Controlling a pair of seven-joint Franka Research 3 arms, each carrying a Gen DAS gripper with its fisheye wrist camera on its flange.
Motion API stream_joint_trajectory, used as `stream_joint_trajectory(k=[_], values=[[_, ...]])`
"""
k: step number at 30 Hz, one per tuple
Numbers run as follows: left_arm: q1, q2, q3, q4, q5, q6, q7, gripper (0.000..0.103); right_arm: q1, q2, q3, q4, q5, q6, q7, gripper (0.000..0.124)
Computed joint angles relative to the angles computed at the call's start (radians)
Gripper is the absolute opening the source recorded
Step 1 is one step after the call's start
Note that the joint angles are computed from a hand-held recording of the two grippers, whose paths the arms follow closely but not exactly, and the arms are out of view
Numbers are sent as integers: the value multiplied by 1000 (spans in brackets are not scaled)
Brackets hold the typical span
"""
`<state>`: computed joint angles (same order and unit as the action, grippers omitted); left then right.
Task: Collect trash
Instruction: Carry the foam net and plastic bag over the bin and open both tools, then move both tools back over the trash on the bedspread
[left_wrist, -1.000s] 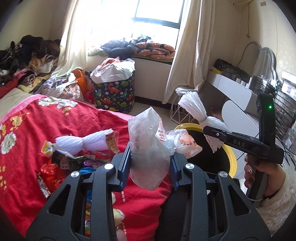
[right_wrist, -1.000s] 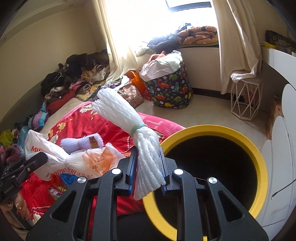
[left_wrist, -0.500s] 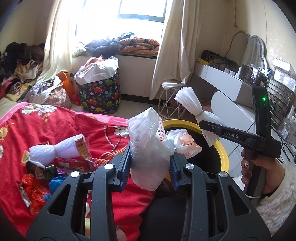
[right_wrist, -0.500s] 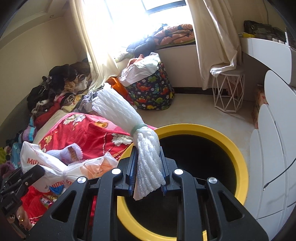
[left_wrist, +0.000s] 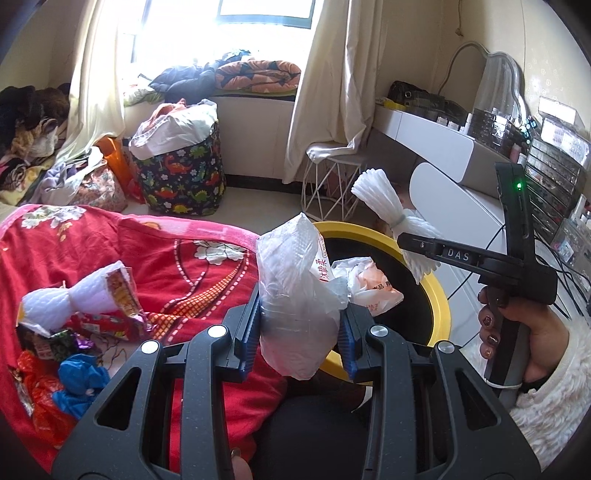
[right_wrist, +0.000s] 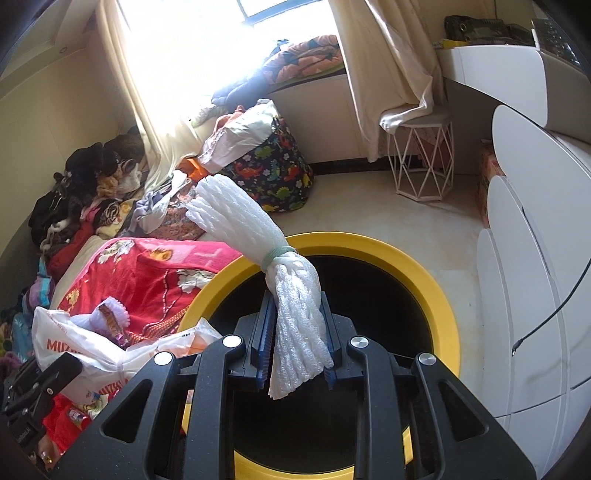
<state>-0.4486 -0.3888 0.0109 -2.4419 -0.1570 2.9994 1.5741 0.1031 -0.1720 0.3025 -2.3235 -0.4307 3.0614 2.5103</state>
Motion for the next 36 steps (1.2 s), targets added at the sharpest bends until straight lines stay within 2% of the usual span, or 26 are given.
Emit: stream_joint_trajectory(k=[7,9,11,12,13,15,17,24,31,36], values=[[-35,43,19,29,-43,-7,52,30,-5,-2,-11,-10,17,-6,3,27],[-44,52,22,38,-63,-11,75,33,0,1,-19,-11,29,-5,-4,43],[-39,58,20,40,-83,-11,85,53,-25,-1,2,-7,-3,-15,32,54],[-40,56,21,35,-98,-3,87,73,-32,-3,9,-5,-22,-23,48,55],[-26,53,12,28,-100,8,75,83,-35,-5,11,-4,-39,-25,57,56],[14,47,-18,16,-73,18,39,84,-45,-7,20,0,-81,-36,84,60],[65,37,-54,5,-28,29,-16,92,-52,-7,27,5,-127,-39,115,62],[129,-5,-77,-31,91,71,-142,92,-41,-4,31,27,-231,-24,178,66],[232,-49,-123,-57,230,92,-276,92,-35,8,52,62,-339,14,229,72],[290,-80,-134,-73,302,107,-351,92,-16,18,58,89,-397,24,256,73]])
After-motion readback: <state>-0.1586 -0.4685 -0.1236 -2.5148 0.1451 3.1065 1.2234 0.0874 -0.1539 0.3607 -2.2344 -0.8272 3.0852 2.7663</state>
